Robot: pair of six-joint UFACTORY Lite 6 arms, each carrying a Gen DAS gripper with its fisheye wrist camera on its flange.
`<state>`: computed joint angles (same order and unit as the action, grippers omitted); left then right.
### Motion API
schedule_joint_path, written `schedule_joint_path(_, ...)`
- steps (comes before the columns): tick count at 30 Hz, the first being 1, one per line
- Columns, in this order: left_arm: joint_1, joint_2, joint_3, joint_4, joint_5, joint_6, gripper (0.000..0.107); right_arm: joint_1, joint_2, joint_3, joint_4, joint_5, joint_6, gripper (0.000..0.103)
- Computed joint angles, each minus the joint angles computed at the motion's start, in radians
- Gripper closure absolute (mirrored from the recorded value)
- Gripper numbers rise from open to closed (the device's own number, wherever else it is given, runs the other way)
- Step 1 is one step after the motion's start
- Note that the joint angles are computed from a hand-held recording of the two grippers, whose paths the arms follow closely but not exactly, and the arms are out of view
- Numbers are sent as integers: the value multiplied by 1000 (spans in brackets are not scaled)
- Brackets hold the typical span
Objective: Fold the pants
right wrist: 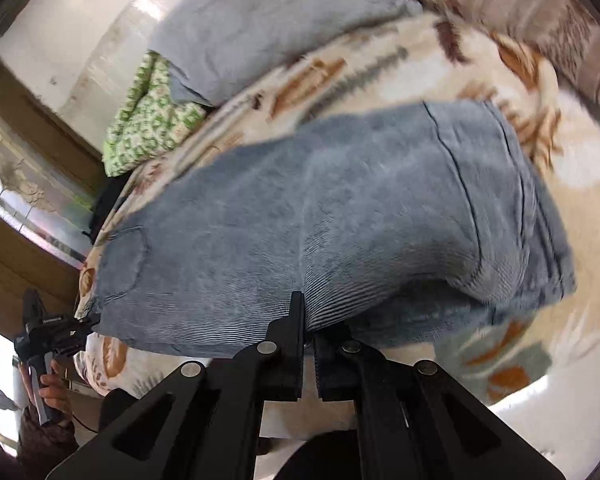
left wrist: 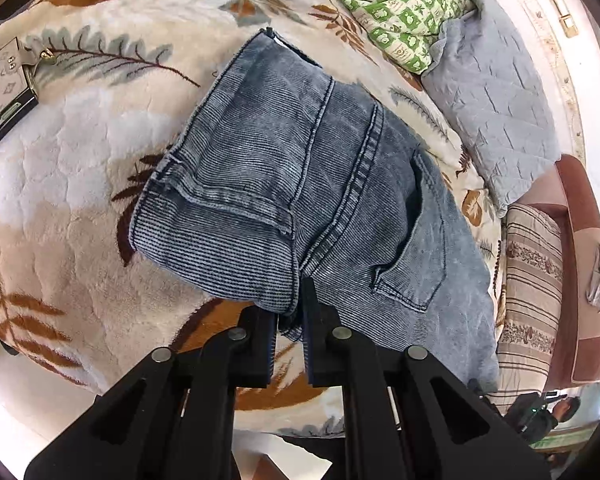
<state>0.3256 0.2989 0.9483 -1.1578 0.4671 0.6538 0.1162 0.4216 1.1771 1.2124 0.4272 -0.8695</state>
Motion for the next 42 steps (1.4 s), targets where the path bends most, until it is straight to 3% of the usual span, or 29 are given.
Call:
schedule_joint_path(3, 11, -36, -14, -4, 21, 16, 91, -44, -34, -41, 64, 29, -52, 80)
schedule_joint_path(5, 15, -40, -16, -20, 33, 30, 84, -98, -81, -87, 139, 40, -113, 61)
schedule_joint_path(7, 19, -34, -14, -39, 49, 46, 73, -177, -114, -129, 221, 70, -166, 55)
schedule_joint_path(9, 11, -29, -11, -47, 37, 44, 68, -258, -103, -143, 297, 135, -199, 55)
schedule_joint_path(17, -17, 3, 24, -26, 29, -12, 69, -390, 141, -42, 504, 406, -172, 48)
schedule_joint_path(18, -19, 2, 26, -24, 23, -16, 70, -386, 149, -43, 532, 394, -183, 49)
schedule_joint_path(19, -22, -3, 31, -13, 18, -31, 71, -375, 145, -40, 549, 368, -196, 63)
schedule_joint_path(20, -23, -8, 36, -8, 15, -40, 79, -367, 135, -28, 547, 336, -209, 82)
schedule_joint_path(21, -25, -17, 43, -3, 14, -48, 87, -352, 114, -22, 545, 302, -219, 89)
schedule_joint_path(23, -36, -39, 55, 12, 9, -64, 88, -330, 21, -25, 534, 217, -280, 94)
schedule_joint_path(26, -74, -36, 82, 92, -19, -129, 88, -264, -118, -44, 473, 32, -391, 94)
schedule_joint_path(30, -92, 50, 107, 178, -36, -206, 88, -235, -51, -17, 278, -90, -300, 94)
schedule_joint_path(33, -59, 79, 89, 95, -13, -113, 87, -245, 54, -14, 210, -101, -233, 91)
schedule_joint_path(36, -35, 51, 72, 96, 15, -89, 87, -281, 14, -84, 347, -55, -341, 87)
schedule_joint_path(40, -1, -27, 28, 134, 72, -41, 84, -322, -80, -117, 257, -58, -246, 72)
schedule_joint_path(42, 37, -73, -2, 112, 117, 25, 79, -344, -149, -146, 273, -81, -251, 72)
